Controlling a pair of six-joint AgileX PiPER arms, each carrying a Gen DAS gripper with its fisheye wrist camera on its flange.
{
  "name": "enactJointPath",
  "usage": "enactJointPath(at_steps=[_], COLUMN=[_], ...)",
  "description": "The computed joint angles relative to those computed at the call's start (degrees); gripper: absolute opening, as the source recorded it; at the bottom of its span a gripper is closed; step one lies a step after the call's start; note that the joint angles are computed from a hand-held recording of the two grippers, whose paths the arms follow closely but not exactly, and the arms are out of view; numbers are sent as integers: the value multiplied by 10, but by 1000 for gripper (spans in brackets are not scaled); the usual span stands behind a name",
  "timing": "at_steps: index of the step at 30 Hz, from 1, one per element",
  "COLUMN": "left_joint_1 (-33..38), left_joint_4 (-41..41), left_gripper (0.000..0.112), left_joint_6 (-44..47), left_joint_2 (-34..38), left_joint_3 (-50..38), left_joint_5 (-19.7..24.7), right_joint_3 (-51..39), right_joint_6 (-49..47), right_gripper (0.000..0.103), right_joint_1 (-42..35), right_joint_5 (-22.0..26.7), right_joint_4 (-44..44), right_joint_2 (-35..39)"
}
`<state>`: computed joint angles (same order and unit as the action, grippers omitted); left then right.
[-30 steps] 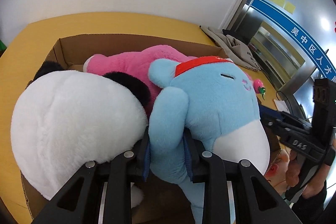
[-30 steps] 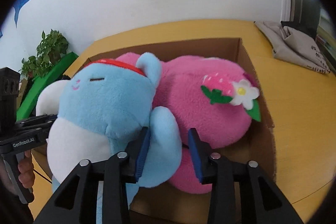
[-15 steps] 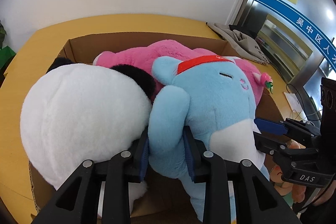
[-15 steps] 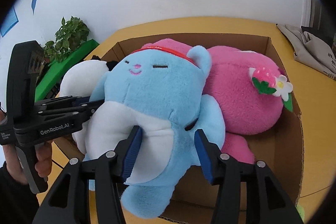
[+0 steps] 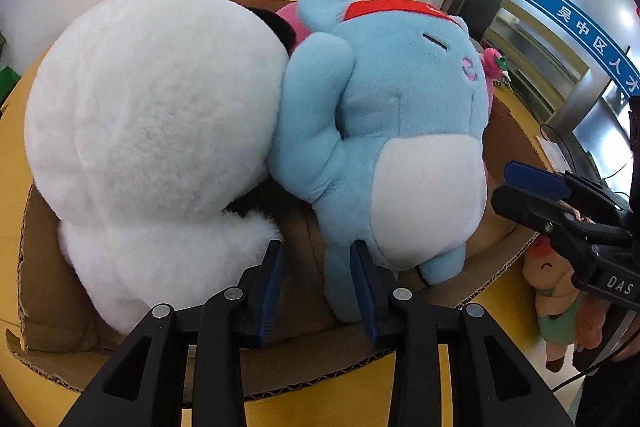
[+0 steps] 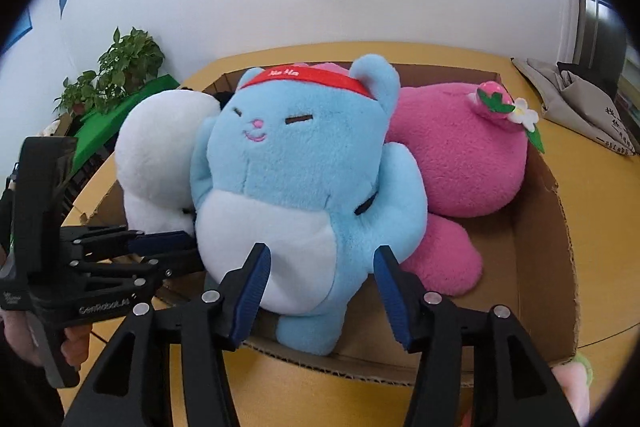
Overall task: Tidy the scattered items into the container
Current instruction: 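Lower the blue bear into the box and open both grippers, then move both grippers to the pink-and-teal pig plush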
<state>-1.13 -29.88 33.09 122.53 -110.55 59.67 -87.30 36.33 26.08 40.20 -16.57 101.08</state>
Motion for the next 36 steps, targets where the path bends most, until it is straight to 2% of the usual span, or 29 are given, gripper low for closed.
enactJointPath(at_steps=[2,3,4,5,11,14,16,18,20,23,28,36], left_joint_1=[1,-1,-1,0,12,10,14,20,28,34,38,51], left_joint_4=[0,4,6,3,-14,-18,-35,-64,-96,-124,-115,-133], left_gripper=[36,36,36,36,36,36,46,86,102,103,103,103], left_joint_6=[1,2,4,10,45,39,50,72,95,118,108,118], left_joint_2=[-2,-4,-8,-16,-66,-96,-133,-182,-242,-306,-368,-418], left_joint_3=[2,7,16,29,113,153,192,239,296,343,392,447], left_joint_5=[2,4,0,-6,-28,-44,-62,-84,-119,-131,-149,-152], right_joint_3=[11,16,35,46,66,73,80,90,97,109,125,149], right_joint_6=[-25,-36,-25,-4,81,109,144,185,233,288,327,365], right_gripper=[63,63,63,63,64,68,72,79,79,81,81,81], right_joint_1=[-8,-11,-10,-2,38,52,70,94,124,157,187,240], right_joint_5=[13,16,-4,-14,11,26,39,49,79,119,161,216], right_joint_4=[37,58,55,35,-23,-45,-79,-123,-180,-234,-264,-293], right_joint_2=[-2,4,-1,-7,-27,-36,-50,-75,-97,-123,-144,-177])
